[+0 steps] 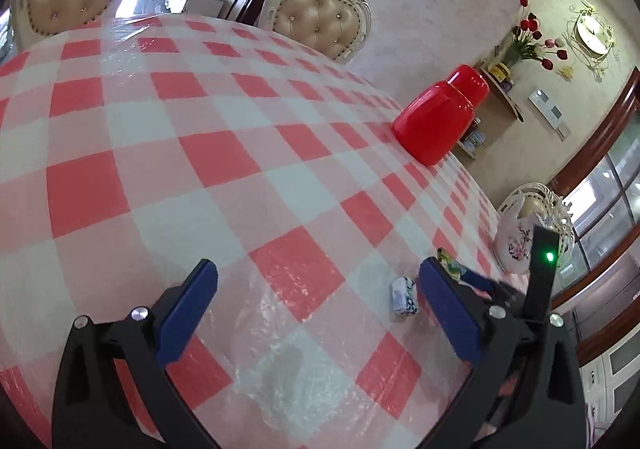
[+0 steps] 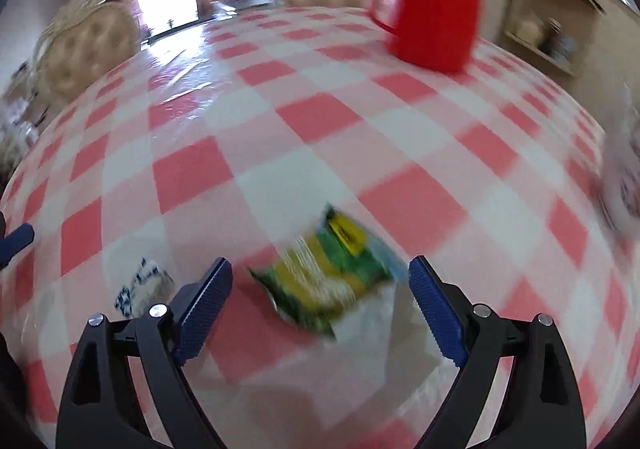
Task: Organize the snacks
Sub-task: 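Grasp the green garlic snack bag with the right gripper while the left grasps the small blue-white candy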
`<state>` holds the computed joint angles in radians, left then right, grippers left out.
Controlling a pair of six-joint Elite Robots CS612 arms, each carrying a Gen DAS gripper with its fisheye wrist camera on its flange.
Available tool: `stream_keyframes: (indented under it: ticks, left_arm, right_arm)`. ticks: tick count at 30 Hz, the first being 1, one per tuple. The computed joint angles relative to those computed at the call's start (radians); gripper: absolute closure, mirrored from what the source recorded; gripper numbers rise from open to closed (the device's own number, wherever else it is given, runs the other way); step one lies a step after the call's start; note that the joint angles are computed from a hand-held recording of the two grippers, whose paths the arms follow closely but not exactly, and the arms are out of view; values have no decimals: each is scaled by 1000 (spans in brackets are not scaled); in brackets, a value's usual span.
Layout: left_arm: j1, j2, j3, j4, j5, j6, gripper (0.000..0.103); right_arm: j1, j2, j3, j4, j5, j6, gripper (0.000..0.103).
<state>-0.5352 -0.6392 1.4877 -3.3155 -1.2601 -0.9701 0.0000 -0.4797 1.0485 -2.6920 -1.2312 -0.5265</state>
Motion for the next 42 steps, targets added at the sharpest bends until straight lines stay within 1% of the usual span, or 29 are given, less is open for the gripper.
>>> stream_keyframes:
  ticks: [2,4,6,7,10,12,13,15,17,19,21,23,24,25,26,27,28,29,31,32,33,34,35,36,37,38,39,40,42]
  left_arm:
    - [2,1,-1,6,-13,-8,2]
    - [3,3,-5,17,-26,-11,2]
    - [2,2,-8,29,-29,5,2]
    - [1,2,-9,30,-29,14,2]
    - [0,2,-16,47,-35,48,2]
    - [0,4,-26,67,-59,87,2]
    - [0,5,-31,74,-65,102,2]
    - [-4,6,-41,93,-76,151,2]
    - [-8,8,-52,119,-89,193,2]
    - [-15,10,-63,141,-97,243,2]
    - [-24,12,-71,161,-77,285,2]
    - [-29,17,-86,182,-71,311,2]
    - [-31,20,-96,196,-68,318,2]
    - [-36,26,-111,219,-56,326,2]
    - [-39,31,-126,236,-47,340,2]
    - [-42,37,-140,249,-46,356,2]
    - [-44,44,-159,269,-45,378,2]
    - [-47,55,-189,310,-39,405,3]
    - [-46,73,-234,358,-36,415,10]
    - [-40,87,-266,392,-56,404,18]
    - [-35,97,-291,427,-73,396,22]
    - [-37,102,-303,439,-56,403,27]
    - [-38,109,-319,464,-47,424,36]
    - [-44,110,-328,497,-19,445,39]
    - [-47,110,-328,507,-7,456,48]
    - [-50,107,-323,507,-2,483,67]
    - [-50,105,-317,497,-10,506,83]
    - [-49,102,-309,486,-25,521,83]
    - [-42,91,-282,439,-83,523,83]
  right_arm:
    - [-5,8,-25,53,40,-25,16]
    - [-7,8,-29,62,49,-37,18]
    - [-8,-3,-4,25,63,-49,51]
    - [-8,-12,14,14,63,-53,51]
    - [-3,-56,113,-75,16,-56,53]
    - [-6,-107,228,-173,-18,-37,53]
    - [-10,-131,283,-228,-28,-11,53]
    - [-30,-198,424,-339,-18,123,53]
    - [-49,-250,533,-409,-11,231,53]
    - [-77,-300,649,-497,31,349,53]
    - [-93,-321,719,-587,48,446,53]
    - [-111,-326,780,-706,69,551,53]
    - [-117,-326,794,-730,74,595,53]
    - [-124,-328,800,-731,82,633,53]
    - [-131,-326,800,-742,99,660,53]
    - [-133,-324,797,-752,101,665,53]
    - [-130,-323,794,-757,83,669,53]
    - [-127,-324,794,-759,63,668,53]
    - [-131,-324,795,-763,80,668,52]
    - [-133,-325,797,-762,89,668,52]
    - [-133,-325,797,-755,97,661,52]
    - [-133,-324,795,-752,97,657,52]
    - [-132,-323,793,-750,98,653,52]
    - [-131,-321,789,-746,97,646,52]
    - [-131,-320,789,-744,92,643,52]
    - [-132,-320,788,-740,89,638,52]
    - [-134,-319,786,-737,89,636,52]
    - [-135,-318,786,-740,87,640,52]
    - [-140,-316,787,-746,86,651,52]
